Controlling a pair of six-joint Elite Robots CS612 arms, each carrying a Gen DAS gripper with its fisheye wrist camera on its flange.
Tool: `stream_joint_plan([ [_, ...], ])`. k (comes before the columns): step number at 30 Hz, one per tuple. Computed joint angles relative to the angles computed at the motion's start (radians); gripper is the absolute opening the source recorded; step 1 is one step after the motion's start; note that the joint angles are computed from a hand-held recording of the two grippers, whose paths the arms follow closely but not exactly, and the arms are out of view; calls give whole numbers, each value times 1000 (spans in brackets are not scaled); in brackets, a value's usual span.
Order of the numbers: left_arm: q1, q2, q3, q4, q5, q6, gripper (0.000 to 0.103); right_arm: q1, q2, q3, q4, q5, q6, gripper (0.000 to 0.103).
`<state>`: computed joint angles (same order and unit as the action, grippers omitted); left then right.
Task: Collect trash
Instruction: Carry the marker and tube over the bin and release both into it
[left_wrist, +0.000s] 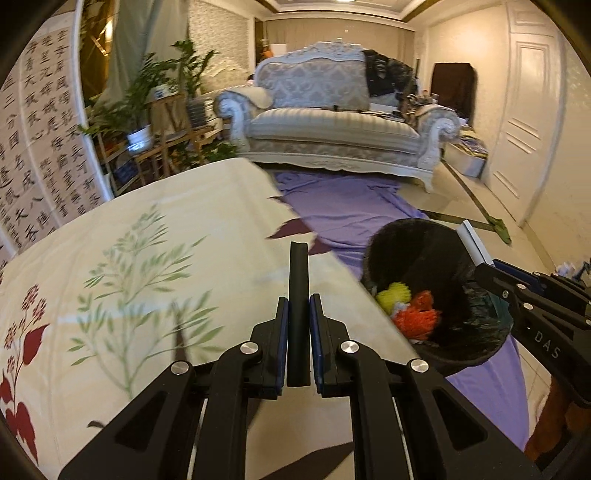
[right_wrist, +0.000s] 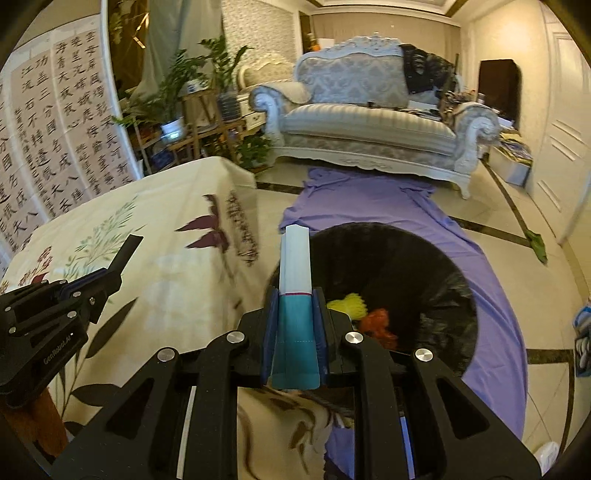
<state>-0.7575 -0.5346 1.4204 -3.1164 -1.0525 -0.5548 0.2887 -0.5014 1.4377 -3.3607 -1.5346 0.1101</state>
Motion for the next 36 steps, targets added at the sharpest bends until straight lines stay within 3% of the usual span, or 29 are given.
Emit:
stream_joint_plan([
  [15, -7, 80, -168, 39, -71, 119, 12, -36, 8, -2, -5, -82, 55, 18],
  [36, 1, 176, -374, 173, -113, 154, 12, -61, 54, -76, 44, -111, 116, 19],
])
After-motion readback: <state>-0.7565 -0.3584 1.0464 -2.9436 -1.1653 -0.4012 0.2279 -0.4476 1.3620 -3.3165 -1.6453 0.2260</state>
